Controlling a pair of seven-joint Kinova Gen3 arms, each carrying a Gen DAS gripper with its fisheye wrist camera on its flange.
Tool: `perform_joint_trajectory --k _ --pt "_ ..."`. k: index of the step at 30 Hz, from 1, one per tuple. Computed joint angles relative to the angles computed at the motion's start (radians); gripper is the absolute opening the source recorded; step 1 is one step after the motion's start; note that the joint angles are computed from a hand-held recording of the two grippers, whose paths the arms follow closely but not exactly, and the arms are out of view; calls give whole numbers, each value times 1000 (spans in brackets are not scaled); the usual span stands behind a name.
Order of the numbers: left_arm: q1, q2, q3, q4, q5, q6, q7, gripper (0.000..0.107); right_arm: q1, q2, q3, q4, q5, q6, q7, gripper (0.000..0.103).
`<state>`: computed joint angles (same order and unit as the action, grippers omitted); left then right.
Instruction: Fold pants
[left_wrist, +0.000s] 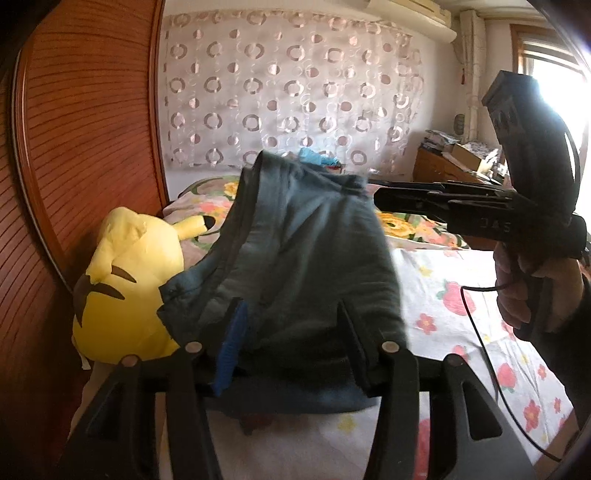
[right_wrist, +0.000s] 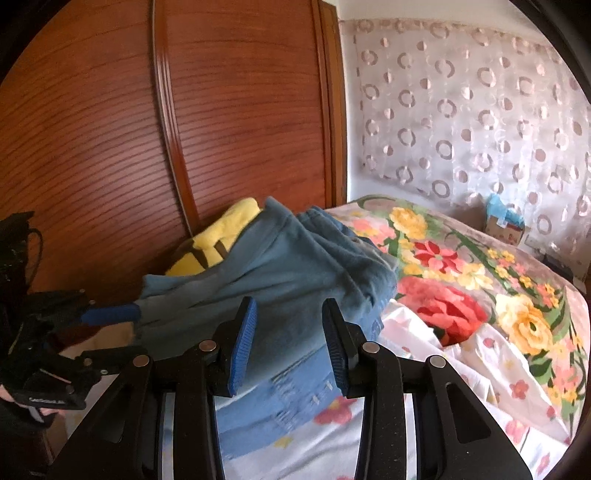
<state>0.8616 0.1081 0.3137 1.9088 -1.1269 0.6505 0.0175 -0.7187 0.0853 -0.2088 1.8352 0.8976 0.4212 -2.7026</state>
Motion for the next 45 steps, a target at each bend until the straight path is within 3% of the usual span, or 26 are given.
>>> perform_joint_trajectory --k 8,14,20,24,27,32,40,45 --pt "18 -74 69 20 -17 49 8 58 -16 -92 -90 44 98 122 -150 35" --pt "35 -112 143 9 -17 150 5 58 -8 -146 -173 66 124 207 -224 38" --pt "98 -100 215 -32 -49 325 33 58 -18 -208 -275 92 155 321 -319 41" --pt "133 -109 220 -37 -54 346 33 58 -23 -235 -331 103 171 379 -367 44" --pt "181 -81 229 -70 -65 424 44 58 -29 -251 -370 109 177 425 -400 45" --pt "188 -103 225 -60 -55 352 61 59 -46 -272 -430 129 183 508 -467 48" --pt "243 -53 238 -99 -79 391 70 59 -73 -307 -545 162 149 693 -582 66" --pt "288 -25 211 -109 -92 371 98 59 -96 -317 -616 181 116 815 -679 71"
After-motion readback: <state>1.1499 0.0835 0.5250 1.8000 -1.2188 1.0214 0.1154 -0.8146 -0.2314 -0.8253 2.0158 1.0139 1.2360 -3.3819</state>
